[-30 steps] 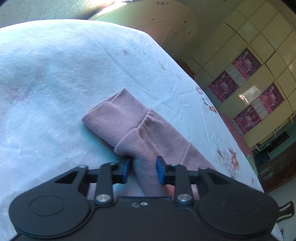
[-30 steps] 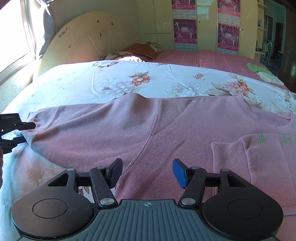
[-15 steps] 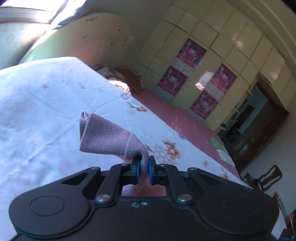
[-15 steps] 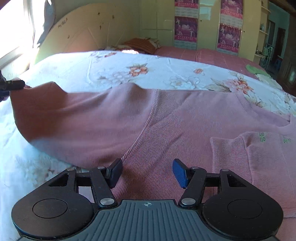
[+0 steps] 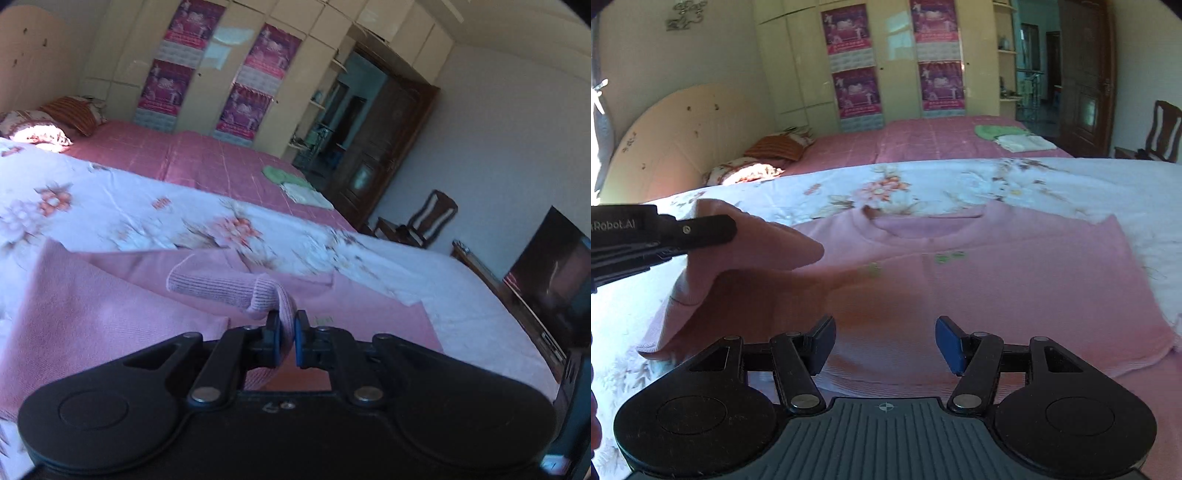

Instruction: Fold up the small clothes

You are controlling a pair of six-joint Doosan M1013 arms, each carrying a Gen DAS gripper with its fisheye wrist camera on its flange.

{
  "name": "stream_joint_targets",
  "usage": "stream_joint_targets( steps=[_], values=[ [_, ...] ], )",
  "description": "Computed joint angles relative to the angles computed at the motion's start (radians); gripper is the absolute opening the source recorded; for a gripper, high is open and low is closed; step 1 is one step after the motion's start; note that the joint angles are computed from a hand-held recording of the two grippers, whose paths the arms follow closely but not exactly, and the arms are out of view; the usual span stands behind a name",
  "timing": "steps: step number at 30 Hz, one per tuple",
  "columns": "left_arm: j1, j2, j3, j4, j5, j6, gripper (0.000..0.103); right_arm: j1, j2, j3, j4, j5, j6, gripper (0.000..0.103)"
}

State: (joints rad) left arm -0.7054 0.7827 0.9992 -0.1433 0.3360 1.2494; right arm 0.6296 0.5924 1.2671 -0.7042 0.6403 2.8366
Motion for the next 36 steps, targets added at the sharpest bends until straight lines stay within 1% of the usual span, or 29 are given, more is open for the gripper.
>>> stream_joint_targets(
  steps=[1, 2, 3, 4, 5, 6, 7, 8, 9, 12, 13, 14, 15, 17, 19, 20, 22, 24, 25, 26, 27, 28, 29, 31, 32, 35, 36],
  values=[
    [-0.007, 0.019, -0.028, -0.011, 0.049, 0.025, 0.008, -0.009, -0.014, 0.023, 0.023, -0.012, 0.001, 0.060],
    [-0.009, 0.038, -0.058, -0.020, 0.116, 0.053, 0.014, -0.018, -0.024, 0.040, 0.046, -0.025, -0.002, 0.060],
    [-0.015, 0.052, -0.080, 0.006, 0.168, 0.043, 0.020, -0.025, -0.041, 0.070, 0.062, -0.044, 0.007, 0.060],
    [-0.020, 0.058, -0.091, 0.019, 0.205, 0.043, 0.026, -0.029, -0.052, 0.089, 0.072, -0.059, 0.009, 0.060],
    [-0.023, 0.056, -0.089, 0.035, 0.225, 0.041, 0.032, -0.034, -0.060, 0.101, 0.082, -0.075, 0.007, 0.060],
    [-0.026, 0.050, -0.079, 0.058, 0.225, 0.031, 0.037, -0.039, -0.067, 0.111, 0.094, -0.093, 0.004, 0.060],
    [-0.028, 0.039, -0.063, 0.096, 0.217, 0.007, 0.055, -0.043, -0.075, 0.123, 0.109, -0.115, 0.001, 0.060],
    [-0.033, 0.020, -0.034, 0.155, 0.192, -0.040, 0.070, -0.046, -0.077, 0.126, 0.127, -0.132, -0.009, 0.060],
    [-0.035, 0.003, -0.008, 0.206, 0.162, -0.077, 0.073, -0.049, -0.079, 0.129, 0.146, -0.151, -0.022, 0.060],
    [-0.037, -0.046, 0.055, 0.370, 0.126, -0.240, 0.074, -0.050, -0.077, 0.121, 0.208, -0.194, -0.093, 0.060],
    [-0.034, -0.059, 0.078, 0.436, 0.116, -0.319, 0.074, -0.048, -0.072, 0.111, 0.237, -0.202, -0.132, 0.060],
    [-0.034, -0.076, 0.100, 0.531, 0.128, -0.432, 0.074, -0.045, -0.065, 0.098, 0.266, -0.208, -0.173, 0.060],
    [-0.032, -0.083, 0.111, 0.609, 0.152, -0.528, 0.074, -0.042, -0.054, 0.081, 0.289, -0.209, -0.212, 0.060],
    [-0.023, -0.088, 0.120, 0.715, 0.222, -0.676, 0.072, -0.030, -0.025, 0.035, 0.312, -0.188, -0.283, 0.060],
    [-0.014, -0.083, 0.115, 0.757, 0.297, -0.747, 0.071, -0.013, 0.009, -0.020, 0.294, -0.141, -0.332, 0.060],
    [-0.009, -0.080, 0.115, 0.770, 0.319, -0.773, 0.071, -0.006, 0.023, -0.041, 0.296, -0.129, -0.360, 0.060],
    [-0.003, -0.071, 0.107, 0.780, 0.361, -0.802, 0.071, 0.008, 0.059, -0.096, 0.284, -0.078, -0.405, 0.060],
    [0.004, -0.064, 0.103, 0.758, 0.364, -0.793, 0.070, 0.021, 0.095, -0.147, 0.245, -0.020, -0.424, 0.060],
    [0.006, -0.063, 0.107, 0.745, 0.365, -0.776, 0.070, 0.029, 0.116, -0.178, 0.211, 0.029, -0.420, 0.060],
    [0.008, -0.054, 0.098, 0.719, 0.371, -0.745, 0.067, 0.032, 0.131, -0.198, 0.192, 0.061, -0.414, 0.059],
    [0.011, -0.045, 0.090, 0.686, 0.377, -0.712, 0.066, 0.031, 0.138, -0.204, 0.191, 0.067, -0.400, 0.059],
    [0.014, -0.040, 0.086, 0.657, 0.379, -0.691, 0.065, 0.027, 0.138, -0.203, 0.197, 0.065, -0.378, 0.048],
    [0.012, -0.039, 0.091, 0.679, 0.373, -0.705, 0.065, 0.022, 0.136, -0.201, 0.215, 0.068, -0.365, 0.014],
    [0.009, -0.043, 0.100, 0.683, 0.362, -0.696, 0.065, 0.008, 0.115, -0.168, 0.224, 0.028, -0.303, 0.014],
    [0.009, -0.045, 0.103, 0.677, 0.355, -0.690, 0.067, 0.003, 0.100, -0.146, 0.206, 0.009, -0.266, 0.014],
    [0.008, -0.051, 0.111, 0.654, 0.335, -0.671, 0.070, -0.006, 0.052, -0.079, 0.085, -0.031, -0.108, 0.014],
    [0.006, -0.049, 0.109, 0.652, 0.337, -0.667, 0.071, -0.008, 0.040, -0.062, 0.053, -0.029, -0.074, 0.014]
  ],
)
